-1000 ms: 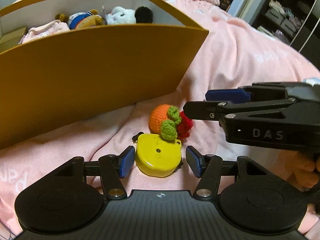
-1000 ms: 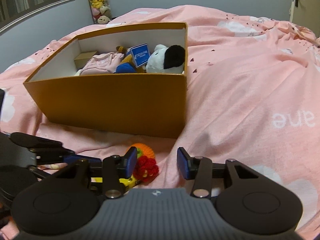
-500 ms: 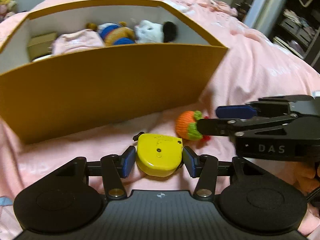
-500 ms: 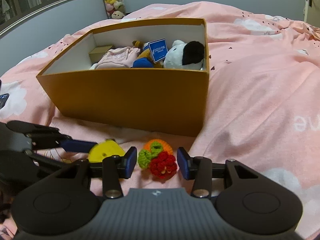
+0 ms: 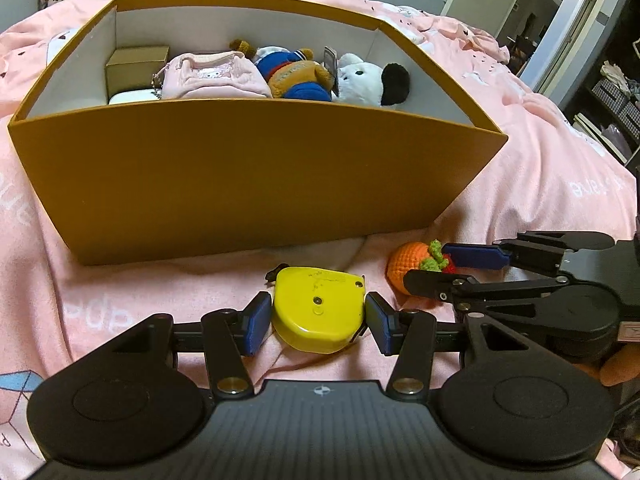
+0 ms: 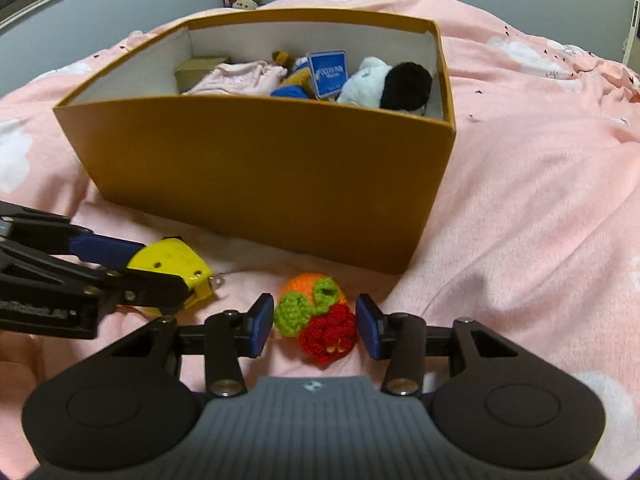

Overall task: Organize objects
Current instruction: 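Grasp the yellow tape-measure keychain with the left gripper while the right grasps the crocheted fruit, then carry the yellow keychain and crocheted fruit over the orange box and lower them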

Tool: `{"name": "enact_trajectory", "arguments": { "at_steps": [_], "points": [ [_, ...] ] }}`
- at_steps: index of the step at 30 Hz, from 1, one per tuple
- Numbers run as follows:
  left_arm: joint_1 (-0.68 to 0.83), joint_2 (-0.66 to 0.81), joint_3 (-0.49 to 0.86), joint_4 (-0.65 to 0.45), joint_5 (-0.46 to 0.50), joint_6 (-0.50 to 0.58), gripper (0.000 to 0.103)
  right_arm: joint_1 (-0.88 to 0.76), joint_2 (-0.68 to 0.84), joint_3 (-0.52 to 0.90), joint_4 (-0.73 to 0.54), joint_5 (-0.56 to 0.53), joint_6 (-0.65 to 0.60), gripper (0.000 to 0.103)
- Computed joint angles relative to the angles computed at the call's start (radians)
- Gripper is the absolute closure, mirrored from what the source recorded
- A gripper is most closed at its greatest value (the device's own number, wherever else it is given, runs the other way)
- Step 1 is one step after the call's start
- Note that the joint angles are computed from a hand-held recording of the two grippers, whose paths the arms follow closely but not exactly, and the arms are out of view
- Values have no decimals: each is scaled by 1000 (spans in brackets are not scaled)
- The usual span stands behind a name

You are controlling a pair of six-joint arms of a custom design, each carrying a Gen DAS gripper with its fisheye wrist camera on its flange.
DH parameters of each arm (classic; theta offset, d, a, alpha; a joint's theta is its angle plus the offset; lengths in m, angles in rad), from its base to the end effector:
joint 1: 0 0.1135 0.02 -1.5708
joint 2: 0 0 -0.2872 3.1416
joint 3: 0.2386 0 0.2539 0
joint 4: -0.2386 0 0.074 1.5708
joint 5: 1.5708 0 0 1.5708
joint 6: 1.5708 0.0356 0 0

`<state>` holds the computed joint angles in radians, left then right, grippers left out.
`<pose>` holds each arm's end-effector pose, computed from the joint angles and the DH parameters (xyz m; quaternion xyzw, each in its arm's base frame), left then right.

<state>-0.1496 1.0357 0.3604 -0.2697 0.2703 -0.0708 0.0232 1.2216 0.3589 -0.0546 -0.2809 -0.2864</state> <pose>0.1638 -0.0343 0.1654 0.0786 0.9404 -0.1610 0.2891 0.1933 0.0144 0.1491 -0.1890 0.9196 0.0897 0.3325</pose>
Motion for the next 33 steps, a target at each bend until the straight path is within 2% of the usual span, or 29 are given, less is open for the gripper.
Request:
{"name": "enact_trajectory", "arguments": {
  "at_steps": [9, 12, 16, 21, 26, 29, 33],
  "points": [
    [12, -55, -7, -18, 43, 18, 44, 11, 11, 0, 15, 21, -3, 61],
    [32, -82, 6, -43, 91, 20, 44, -7, -51, 7, -39, -5, -7, 62],
    [81, -116, 58, -112, 212, 10, 44, -52, -180, 45, -180, -77, -41, 62],
    [66, -197, 125, -172, 215, -12, 44, -77, -299, 137, -339, -113, -115, 62],
    [71, -205, 201, -187, 219, -36, 44, -125, -340, 245, -455, -171, -199, 62],
    [64, -170, 247, -158, 195, -54, 44, -169, -312, 330, -497, -217, -251, 62],
    [45, -88, 297, -98, 154, -86, 44, -127, -214, 430, -485, -151, -253, 62]
  ]
}}
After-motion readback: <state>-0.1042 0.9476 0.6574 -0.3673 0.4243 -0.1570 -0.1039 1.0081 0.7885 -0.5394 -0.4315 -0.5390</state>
